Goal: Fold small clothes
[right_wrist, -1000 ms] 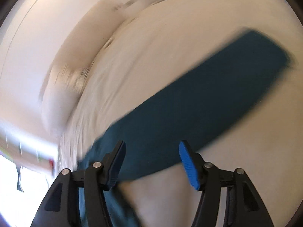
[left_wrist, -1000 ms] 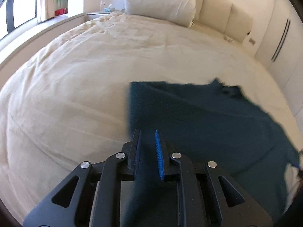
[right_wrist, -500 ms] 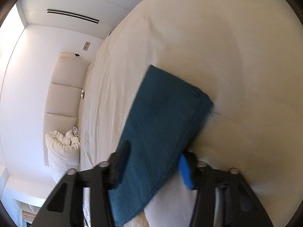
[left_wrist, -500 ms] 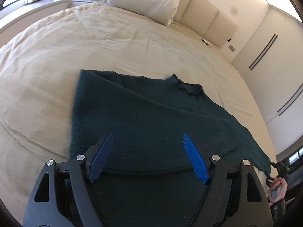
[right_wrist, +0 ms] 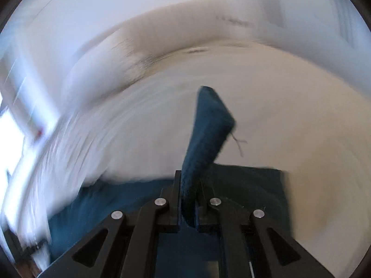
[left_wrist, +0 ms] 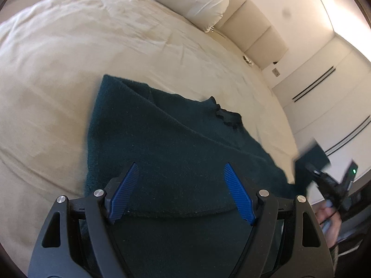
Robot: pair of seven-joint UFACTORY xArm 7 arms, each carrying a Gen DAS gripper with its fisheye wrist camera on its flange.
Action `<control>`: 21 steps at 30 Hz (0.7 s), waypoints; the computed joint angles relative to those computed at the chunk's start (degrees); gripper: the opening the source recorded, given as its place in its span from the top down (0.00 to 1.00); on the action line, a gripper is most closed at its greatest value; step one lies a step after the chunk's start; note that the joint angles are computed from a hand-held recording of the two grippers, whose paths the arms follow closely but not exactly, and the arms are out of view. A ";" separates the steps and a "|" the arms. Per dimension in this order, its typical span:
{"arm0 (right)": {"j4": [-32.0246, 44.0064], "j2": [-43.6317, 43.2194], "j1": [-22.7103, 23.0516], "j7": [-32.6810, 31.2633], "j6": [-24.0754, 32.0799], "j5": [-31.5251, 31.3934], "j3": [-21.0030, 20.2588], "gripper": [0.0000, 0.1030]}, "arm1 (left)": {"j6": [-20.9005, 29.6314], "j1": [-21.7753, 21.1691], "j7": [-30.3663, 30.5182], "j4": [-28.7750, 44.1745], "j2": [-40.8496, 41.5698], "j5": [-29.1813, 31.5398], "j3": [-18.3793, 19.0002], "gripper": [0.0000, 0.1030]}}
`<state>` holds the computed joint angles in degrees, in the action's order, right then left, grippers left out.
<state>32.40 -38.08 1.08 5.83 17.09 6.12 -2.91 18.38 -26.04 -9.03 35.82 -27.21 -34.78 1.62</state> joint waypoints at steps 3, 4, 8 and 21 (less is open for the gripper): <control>5.49 11.15 5.96 -1.67 1.80 -4.31 9.24 0.91 | -0.46 -5.33 6.41 0.56 0.52 -7.46 5.47 0.26; 7.27 14.14 6.44 -1.04 3.16 -5.51 10.60 0.91 | -0.30 -6.50 8.46 0.72 0.61 -10.29 6.77 0.26; 9.33 20.61 6.53 3.84 3.00 -11.06 13.60 0.83 | 2.83 -7.07 13.65 2.29 2.38 -16.70 7.92 0.26; -9.30 -2.71 22.05 -3.14 0.02 10.54 -1.68 0.35 | 16.14 -1.10 11.23 19.72 19.87 -13.27 -1.01 0.26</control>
